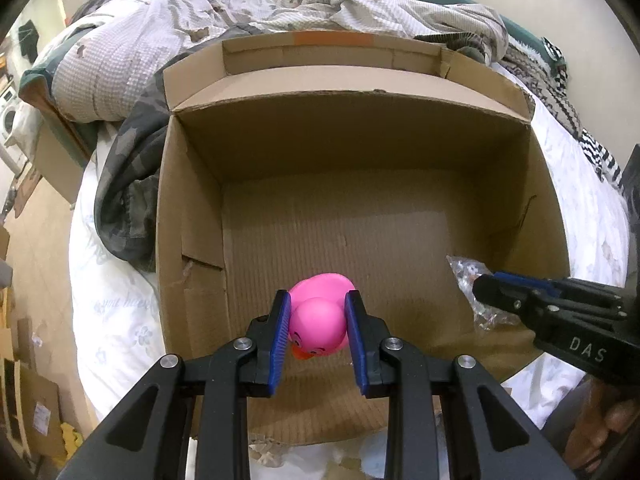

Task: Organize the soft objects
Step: 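Carry duck and bag into the box and open both tools, then withdraw both tools from the box back toward the bed items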

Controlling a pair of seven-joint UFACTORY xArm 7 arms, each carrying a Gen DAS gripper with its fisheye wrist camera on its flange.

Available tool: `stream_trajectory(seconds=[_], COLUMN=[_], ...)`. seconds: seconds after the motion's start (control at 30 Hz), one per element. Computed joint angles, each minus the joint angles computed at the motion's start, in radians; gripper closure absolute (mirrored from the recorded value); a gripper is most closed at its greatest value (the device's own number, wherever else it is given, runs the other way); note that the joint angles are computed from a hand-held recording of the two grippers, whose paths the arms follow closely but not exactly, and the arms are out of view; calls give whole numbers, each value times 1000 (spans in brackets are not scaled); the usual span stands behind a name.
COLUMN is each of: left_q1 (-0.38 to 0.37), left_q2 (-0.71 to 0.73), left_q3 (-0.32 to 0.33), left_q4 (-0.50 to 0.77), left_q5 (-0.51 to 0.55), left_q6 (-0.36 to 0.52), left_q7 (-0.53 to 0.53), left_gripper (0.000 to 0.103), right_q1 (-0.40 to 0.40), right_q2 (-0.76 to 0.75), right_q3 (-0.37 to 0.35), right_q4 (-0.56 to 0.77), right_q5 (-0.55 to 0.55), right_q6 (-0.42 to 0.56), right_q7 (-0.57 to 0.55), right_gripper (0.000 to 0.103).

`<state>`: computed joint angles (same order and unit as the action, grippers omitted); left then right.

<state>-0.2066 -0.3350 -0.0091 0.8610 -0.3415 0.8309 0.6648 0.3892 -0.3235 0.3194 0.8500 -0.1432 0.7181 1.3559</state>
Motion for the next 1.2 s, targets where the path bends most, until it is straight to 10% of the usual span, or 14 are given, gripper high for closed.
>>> stream_trajectory(seconds=[0.47, 0.53, 0.6, 0.93, 1.2], left_q1=[2, 4, 9, 13, 23], left_q2=[3, 4, -7, -16, -58], left_q3=[-4, -9, -19, -9, 26], left_q4=[4, 7, -4, -1, 5], left_q5=[13, 24, 43, 59, 38], left_q6=[12, 20, -4, -47, -33], left_q7=[-8, -17, -34, -85, -82], left_gripper=[77, 61, 34, 34, 34], right_q1=[-3, -5, -6, -55, -79], right_q2=[-30, -38, -44, -87, -108], right_q3=[14, 12, 10, 60, 92], right_q4=[-25, -33, -42, -41, -26], right_q5=[-19, -17, -11, -103, -154], right_q6=[-16, -28, -43, -66, -44], right_q7=[20, 23, 23, 93, 137], right_gripper=[79, 77, 56, 3, 0])
